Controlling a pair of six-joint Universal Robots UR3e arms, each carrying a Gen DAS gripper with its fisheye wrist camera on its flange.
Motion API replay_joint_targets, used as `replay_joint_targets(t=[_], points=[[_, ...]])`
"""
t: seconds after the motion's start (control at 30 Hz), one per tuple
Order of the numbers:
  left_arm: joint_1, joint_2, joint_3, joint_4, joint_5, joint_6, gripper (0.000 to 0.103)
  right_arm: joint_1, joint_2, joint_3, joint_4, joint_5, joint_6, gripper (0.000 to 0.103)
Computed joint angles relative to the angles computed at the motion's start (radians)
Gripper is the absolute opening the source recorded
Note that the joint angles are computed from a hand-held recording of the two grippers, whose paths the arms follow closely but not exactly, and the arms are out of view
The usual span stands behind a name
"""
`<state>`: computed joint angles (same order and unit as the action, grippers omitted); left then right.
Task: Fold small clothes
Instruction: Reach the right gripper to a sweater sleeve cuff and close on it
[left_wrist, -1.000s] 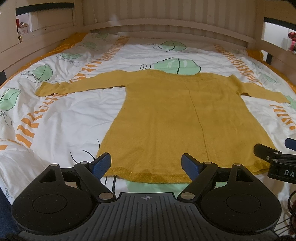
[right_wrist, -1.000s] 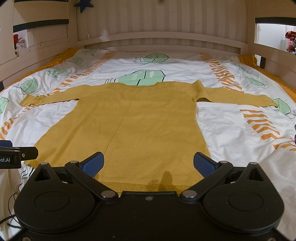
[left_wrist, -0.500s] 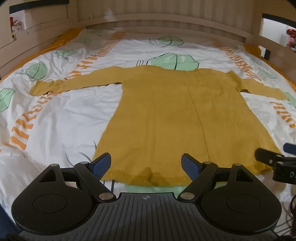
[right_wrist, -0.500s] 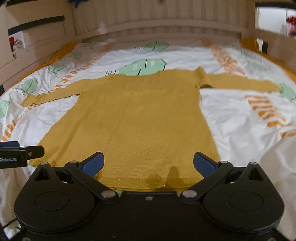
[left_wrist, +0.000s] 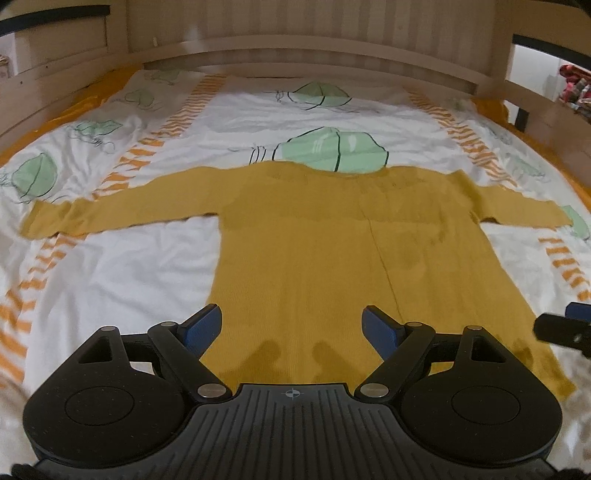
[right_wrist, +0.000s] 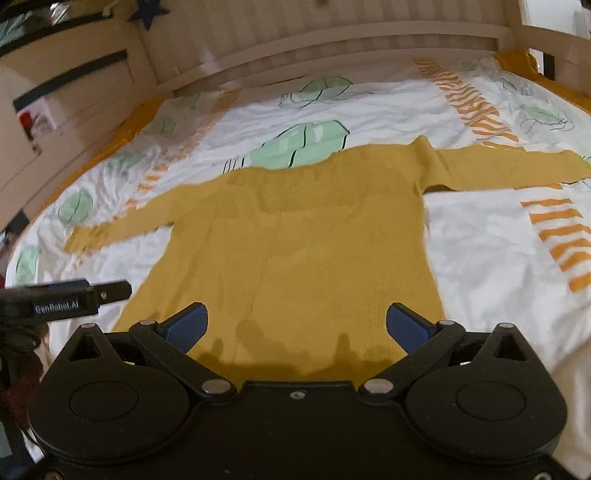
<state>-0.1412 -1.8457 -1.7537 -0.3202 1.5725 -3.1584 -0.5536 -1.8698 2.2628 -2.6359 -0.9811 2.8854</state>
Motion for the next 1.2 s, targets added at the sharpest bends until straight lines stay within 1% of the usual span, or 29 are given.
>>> replay_joint_targets(t=[0.1,0.13,0.27,0.47,0.6,0.73,0.8,0.87,0.9,0.93,0.97,1.03,1.1,1.2], points=[[0.025,-0.077,0.1,-0.044,-0.03,0.009,0.083,-0.011,0.122,-0.063,-0.037,0.074,0.019,0.102],[0.032,-0.103,0.135,-0.059,-0.039,0.011,0.083,-0.006,0.168,-0.097,-0.039,0.083,0.028,0.102],[0.05,-0.212,0.269,-0.099,-0.049,0.033,0.083,0.023,0.311,-0.228,-0.032,0.047,0.06,0.102],[0.046,-0.394,0.497,-0.158,-0.004,0.059,0.083,0.04,0.499,-0.449,0.031,-0.064,0.079,0.102],[0.054,-0.497,0.634,-0.222,-0.01,0.053,0.083,0.025,0.597,-0.596,0.061,-0.132,0.111,0.102],[0.051,-0.579,0.763,-0.335,-0.018,0.042,0.083,0.001,0.693,-0.748,0.096,-0.233,0.174,0.102],[0.052,-0.603,0.787,-0.361,-0.035,0.053,0.083,-0.019,0.742,-0.814,0.092,-0.27,0.193,0.101],[0.048,-0.63,0.811,-0.383,-0.032,0.059,0.083,-0.046,0.804,-0.916,0.126,-0.301,0.2,0.089],[0.045,-0.633,0.796,-0.357,-0.024,0.06,0.083,-0.057,0.835,-0.968,0.143,-0.318,0.201,0.082],[0.043,-0.627,0.76,-0.307,-0.02,0.065,0.083,-0.073,0.866,-1.021,0.165,-0.315,0.19,0.08],[0.042,-0.624,0.736,-0.269,-0.016,0.07,0.083,-0.083,0.902,-1.079,0.177,-0.338,0.19,0.08],[0.038,-0.625,0.715,-0.231,-0.009,0.08,0.086,-0.105,0.975,-1.194,0.196,-0.381,0.186,0.079],[0.039,-0.625,0.694,-0.196,-0.014,0.078,0.089,-0.126,1.078,-1.362,0.234,-0.417,0.186,0.078],[0.041,-0.645,0.708,-0.176,-0.023,0.068,0.094,-0.153,1.225,-1.608,0.308,-0.457,0.19,0.076]])
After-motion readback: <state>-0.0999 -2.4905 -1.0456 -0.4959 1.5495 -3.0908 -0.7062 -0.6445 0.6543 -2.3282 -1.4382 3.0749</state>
